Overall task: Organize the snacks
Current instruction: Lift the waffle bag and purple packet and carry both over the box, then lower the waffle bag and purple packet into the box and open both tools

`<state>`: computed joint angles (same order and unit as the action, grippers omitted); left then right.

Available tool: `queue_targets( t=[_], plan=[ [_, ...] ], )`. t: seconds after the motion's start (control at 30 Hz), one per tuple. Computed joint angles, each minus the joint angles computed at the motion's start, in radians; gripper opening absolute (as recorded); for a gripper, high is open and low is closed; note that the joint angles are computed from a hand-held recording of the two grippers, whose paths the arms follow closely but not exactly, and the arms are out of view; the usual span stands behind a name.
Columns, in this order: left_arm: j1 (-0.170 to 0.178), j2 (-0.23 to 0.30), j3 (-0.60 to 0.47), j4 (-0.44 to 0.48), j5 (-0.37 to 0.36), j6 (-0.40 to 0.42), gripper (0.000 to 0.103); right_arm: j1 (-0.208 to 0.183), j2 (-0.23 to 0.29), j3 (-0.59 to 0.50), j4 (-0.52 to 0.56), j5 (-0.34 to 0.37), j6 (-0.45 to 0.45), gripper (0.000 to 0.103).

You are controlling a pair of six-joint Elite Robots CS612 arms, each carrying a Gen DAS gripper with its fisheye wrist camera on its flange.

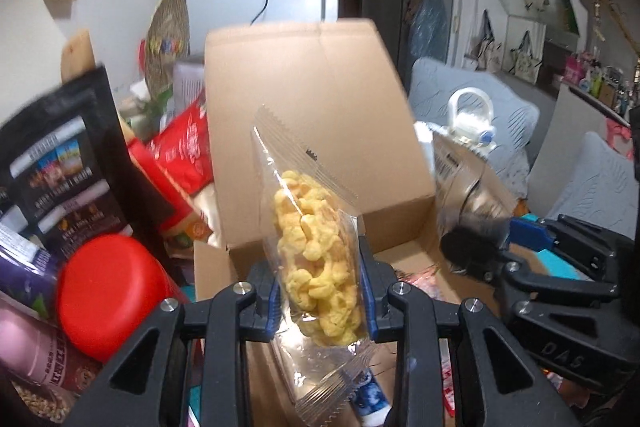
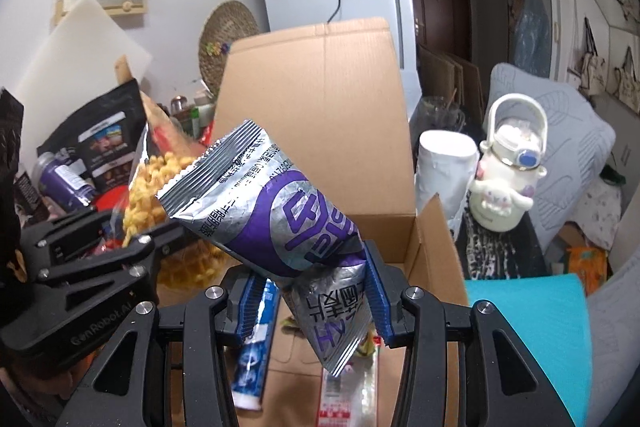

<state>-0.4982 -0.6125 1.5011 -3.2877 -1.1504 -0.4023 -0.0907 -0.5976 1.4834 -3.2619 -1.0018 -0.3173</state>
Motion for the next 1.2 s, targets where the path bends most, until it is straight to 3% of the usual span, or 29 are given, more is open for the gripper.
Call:
queue_targets(
  t=[0.23, 0.4, 0.7, 0.83, 0.9, 1.0, 1.07, 1.2],
  plan=[
    [0.017, 0.028, -0.053, 0.148, -0.016, -0.037, 0.031, 0.025, 0.032, -0.048, 0.096, -0.096, -0.041, 0.045],
    [0.035, 0.033, -0.074, 0.243, -0.075, -0.083, 0.031, 0.026, 0.04, -0.076, 0.203, -0.092, -0.025, 0.046],
    [0.034, 0.031, -0.079, 0.291, -0.07, -0.097, 0.034, 0.021, 0.045, -0.091, 0.235, -0.13, 0.001, 0.048],
    [0.035, 0.031, -0.085, 0.315, -0.079, -0.107, 0.036, 0.021, 0.042, -0.094, 0.252, -0.122, -0.008, 0.057],
    [0.035, 0.03, -0.09, 0.338, -0.086, -0.111, 0.039, 0.023, 0.041, -0.095, 0.254, -0.125, -0.012, 0.06],
    [0.027, 0.026, -0.087, 0.348, -0.049, -0.11, 0.052, 0.025, 0.034, -0.084, 0.241, -0.134, -0.017, 0.064],
    [0.021, 0.021, -0.079, 0.334, -0.016, -0.108, 0.071, 0.025, 0.03, -0.076, 0.227, -0.147, -0.018, 0.064],
    [0.01, 0.008, -0.058, 0.309, 0.035, -0.115, 0.075, 0.018, 0.017, -0.056, 0.214, -0.13, -0.016, 0.065]
  ],
)
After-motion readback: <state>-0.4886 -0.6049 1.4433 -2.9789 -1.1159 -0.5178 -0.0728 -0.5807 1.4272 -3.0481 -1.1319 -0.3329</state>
